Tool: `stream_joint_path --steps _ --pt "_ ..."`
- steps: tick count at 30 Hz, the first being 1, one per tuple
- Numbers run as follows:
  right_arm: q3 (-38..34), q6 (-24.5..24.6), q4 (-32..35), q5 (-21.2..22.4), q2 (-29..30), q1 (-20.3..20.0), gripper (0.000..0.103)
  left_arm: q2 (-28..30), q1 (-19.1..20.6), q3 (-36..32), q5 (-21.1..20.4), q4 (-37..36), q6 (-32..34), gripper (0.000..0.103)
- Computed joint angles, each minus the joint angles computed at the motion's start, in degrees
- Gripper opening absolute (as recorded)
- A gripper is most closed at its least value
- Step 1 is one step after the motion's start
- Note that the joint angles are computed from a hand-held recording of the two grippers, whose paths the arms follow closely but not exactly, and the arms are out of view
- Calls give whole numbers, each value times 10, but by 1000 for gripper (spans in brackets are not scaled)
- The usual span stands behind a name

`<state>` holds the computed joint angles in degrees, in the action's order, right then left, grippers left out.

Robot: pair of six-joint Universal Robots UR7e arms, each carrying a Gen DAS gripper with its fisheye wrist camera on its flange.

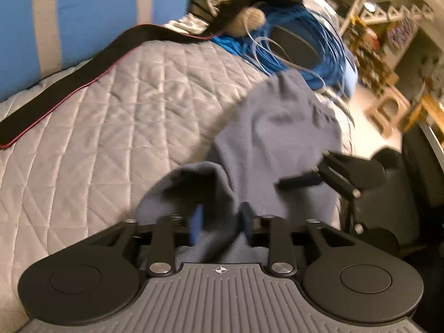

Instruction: Fold clothes

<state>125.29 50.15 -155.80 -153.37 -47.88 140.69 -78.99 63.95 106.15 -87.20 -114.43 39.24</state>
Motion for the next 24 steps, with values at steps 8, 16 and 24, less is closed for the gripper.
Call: stream_joint_path --steps 8,16,24 --pt "-1 4 8 -1 0 0 103 60 39 -54 -92 13 -116 50" --pt "-7 11 19 -2 4 -1 103 124 81 -108 -173 11 -271 50" --pt "-8 11 21 0 4 -1 103 153 102 -127 -163 -33 -393 9"
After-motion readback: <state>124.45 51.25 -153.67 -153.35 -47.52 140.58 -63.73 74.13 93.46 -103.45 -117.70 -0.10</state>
